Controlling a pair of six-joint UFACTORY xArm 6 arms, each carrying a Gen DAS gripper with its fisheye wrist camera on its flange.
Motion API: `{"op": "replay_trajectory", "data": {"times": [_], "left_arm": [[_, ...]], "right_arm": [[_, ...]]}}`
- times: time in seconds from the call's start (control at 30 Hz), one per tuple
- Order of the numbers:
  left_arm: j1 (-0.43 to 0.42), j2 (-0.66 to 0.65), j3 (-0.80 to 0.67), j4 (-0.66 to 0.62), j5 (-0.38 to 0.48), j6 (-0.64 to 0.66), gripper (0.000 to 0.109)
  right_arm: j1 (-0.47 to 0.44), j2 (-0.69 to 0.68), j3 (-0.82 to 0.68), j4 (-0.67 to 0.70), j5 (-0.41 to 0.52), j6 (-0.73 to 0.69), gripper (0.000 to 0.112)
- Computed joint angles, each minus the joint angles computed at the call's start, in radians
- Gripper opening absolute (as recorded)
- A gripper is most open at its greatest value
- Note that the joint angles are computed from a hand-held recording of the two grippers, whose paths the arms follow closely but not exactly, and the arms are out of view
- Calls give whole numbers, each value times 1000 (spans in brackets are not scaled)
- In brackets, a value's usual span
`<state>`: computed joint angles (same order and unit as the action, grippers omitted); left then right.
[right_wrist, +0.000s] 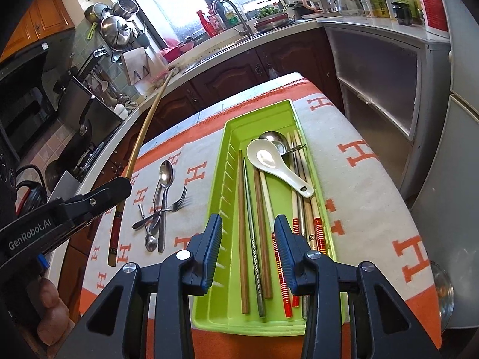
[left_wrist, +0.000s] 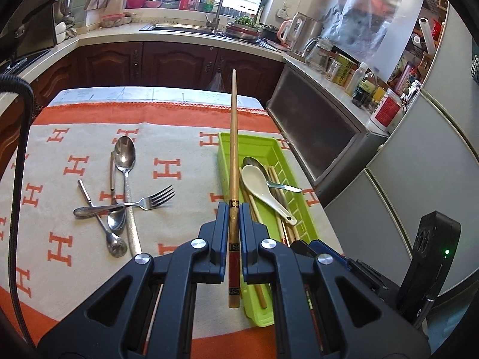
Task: Organize utensils
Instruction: 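Lower both held chopsticks into the green tray and open both tools, then move both open tools back over the remaining forks and spoons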
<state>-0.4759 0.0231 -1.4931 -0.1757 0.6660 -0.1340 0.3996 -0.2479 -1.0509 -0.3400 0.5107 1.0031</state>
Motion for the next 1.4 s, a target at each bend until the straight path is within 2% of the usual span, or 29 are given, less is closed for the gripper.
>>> {"op": "replay_trajectory", "data": {"times": [0.3,0.63,0.67,0.8,0.87,0.93,1.4], "left_arm": [[-19,97,-94,-20,95,-36,5],[-24,212,-188,-67,234,-22,5],[-25,202,-168,-58,209,-22,9],[-20,185,-142,-43,205,-22,23],[-12,165,-114,-47,191,-19,33],[-2,140,-83,-44,173,-21,37],[84,-54,117,31,39,-46,39]], "right_arm": [[-3,-34,17,-97,32,120,37],[0,-36,9,-95,52,134,37],[1,-35,8,-97,54,135,37],[10,-25,-7,-107,68,137,37],[12,-17,-15,-109,72,135,37],[16,-13,-19,-109,72,132,37],[92,65,-127,-123,135,79,37]]}}
